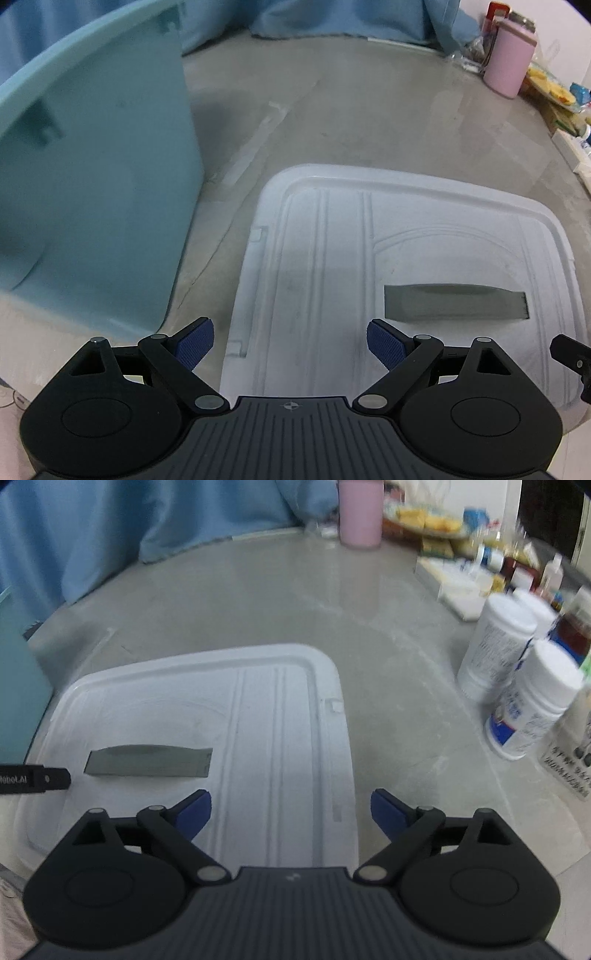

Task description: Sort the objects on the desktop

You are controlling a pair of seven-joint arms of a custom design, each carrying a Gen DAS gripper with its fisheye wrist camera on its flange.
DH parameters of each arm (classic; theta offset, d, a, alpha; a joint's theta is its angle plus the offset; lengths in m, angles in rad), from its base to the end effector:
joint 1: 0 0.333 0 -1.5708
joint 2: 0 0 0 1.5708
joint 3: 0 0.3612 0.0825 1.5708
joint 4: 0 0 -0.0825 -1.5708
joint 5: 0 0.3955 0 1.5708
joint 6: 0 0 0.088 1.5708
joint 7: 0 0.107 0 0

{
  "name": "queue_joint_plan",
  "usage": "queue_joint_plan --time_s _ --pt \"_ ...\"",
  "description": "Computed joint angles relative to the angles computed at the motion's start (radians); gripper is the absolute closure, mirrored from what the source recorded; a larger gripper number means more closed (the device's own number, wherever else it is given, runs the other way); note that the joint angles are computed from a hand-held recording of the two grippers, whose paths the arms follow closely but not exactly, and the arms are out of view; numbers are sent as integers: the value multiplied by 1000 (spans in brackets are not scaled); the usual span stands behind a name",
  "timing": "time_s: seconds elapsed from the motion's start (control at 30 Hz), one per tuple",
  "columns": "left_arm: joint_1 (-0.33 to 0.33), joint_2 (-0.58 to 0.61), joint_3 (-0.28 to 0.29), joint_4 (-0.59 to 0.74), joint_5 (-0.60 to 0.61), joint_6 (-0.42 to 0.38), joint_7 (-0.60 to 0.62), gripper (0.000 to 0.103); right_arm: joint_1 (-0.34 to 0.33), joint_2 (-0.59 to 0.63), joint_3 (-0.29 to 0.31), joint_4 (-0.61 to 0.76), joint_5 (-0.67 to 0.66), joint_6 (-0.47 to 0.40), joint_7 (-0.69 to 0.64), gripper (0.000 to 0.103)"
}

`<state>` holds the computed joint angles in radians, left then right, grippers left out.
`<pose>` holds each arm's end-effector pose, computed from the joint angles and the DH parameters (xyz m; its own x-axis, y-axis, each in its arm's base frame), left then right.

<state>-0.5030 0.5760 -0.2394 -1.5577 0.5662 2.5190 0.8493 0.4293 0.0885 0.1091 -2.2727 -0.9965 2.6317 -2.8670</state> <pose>0.5843 -0.4933 0.3926 -0.3353 -0.9413 -0.0382 -0.8210 0.3118 -0.4782 0.4674 0.3025 0.3755 -0.4160 -0.8964 -0.1532 -0.7070 0.4248 -0.5654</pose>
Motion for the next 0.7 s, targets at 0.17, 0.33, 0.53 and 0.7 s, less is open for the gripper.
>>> queue_joint_plan --time_s 0.17,0.33,0.53,0.7 --pt "6 38 -6 55 -33 -31 28 7 -35 27 -7 12 156 73 -141 7" --pt "11 68 -16 98 -66 -44 62 6 -32 56 -7 46 234 56 -243 3" --pt "10 96 -20 139 -102 -64 79 0 -17 70 -12 79 277 15 -273 0" --pt "4 105 -17 151 -118 -62 70 0 -6 83 -12 108 296 -26 -269 0"
